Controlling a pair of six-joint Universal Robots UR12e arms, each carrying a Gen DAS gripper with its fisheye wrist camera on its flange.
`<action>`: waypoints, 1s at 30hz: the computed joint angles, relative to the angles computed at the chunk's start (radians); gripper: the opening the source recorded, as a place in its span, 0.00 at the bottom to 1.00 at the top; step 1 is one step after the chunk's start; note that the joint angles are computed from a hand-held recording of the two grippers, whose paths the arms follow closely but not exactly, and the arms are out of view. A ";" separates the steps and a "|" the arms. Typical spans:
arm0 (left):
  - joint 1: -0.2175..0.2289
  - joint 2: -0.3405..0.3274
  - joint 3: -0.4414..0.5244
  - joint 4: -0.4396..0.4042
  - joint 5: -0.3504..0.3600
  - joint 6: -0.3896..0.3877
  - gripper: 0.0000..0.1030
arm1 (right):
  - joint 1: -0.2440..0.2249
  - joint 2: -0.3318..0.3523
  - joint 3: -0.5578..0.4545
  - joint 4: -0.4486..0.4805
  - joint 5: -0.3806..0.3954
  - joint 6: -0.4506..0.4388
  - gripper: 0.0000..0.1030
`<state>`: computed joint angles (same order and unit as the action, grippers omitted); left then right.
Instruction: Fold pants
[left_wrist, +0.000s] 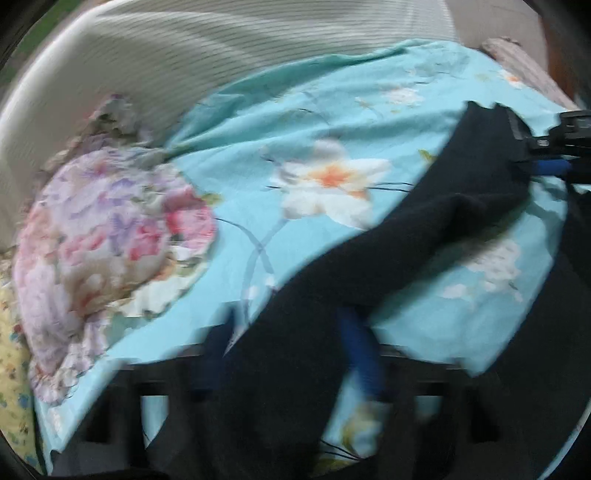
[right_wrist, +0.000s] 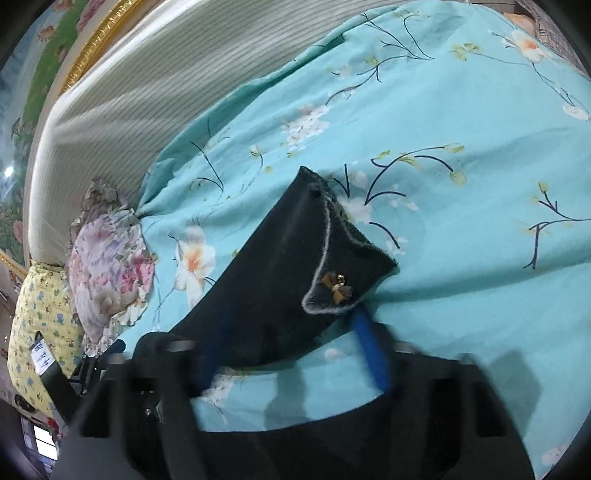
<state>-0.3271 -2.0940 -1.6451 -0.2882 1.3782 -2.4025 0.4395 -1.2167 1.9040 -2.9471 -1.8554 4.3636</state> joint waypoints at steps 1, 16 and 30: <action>0.001 0.004 -0.002 -0.013 -0.005 0.010 0.21 | 0.000 0.001 -0.001 0.002 -0.001 0.000 0.36; 0.095 0.161 -0.130 -0.136 -0.273 0.118 0.07 | 0.047 -0.057 0.000 0.038 -0.071 -0.020 0.06; 0.145 0.254 -0.209 -0.329 -0.377 0.174 0.06 | 0.112 -0.136 0.093 0.042 -0.088 0.092 0.06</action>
<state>-0.1818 -1.8400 -1.8544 -0.6168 1.0007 -2.2284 0.5515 -1.3524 1.9968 -2.9055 -1.9432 4.4554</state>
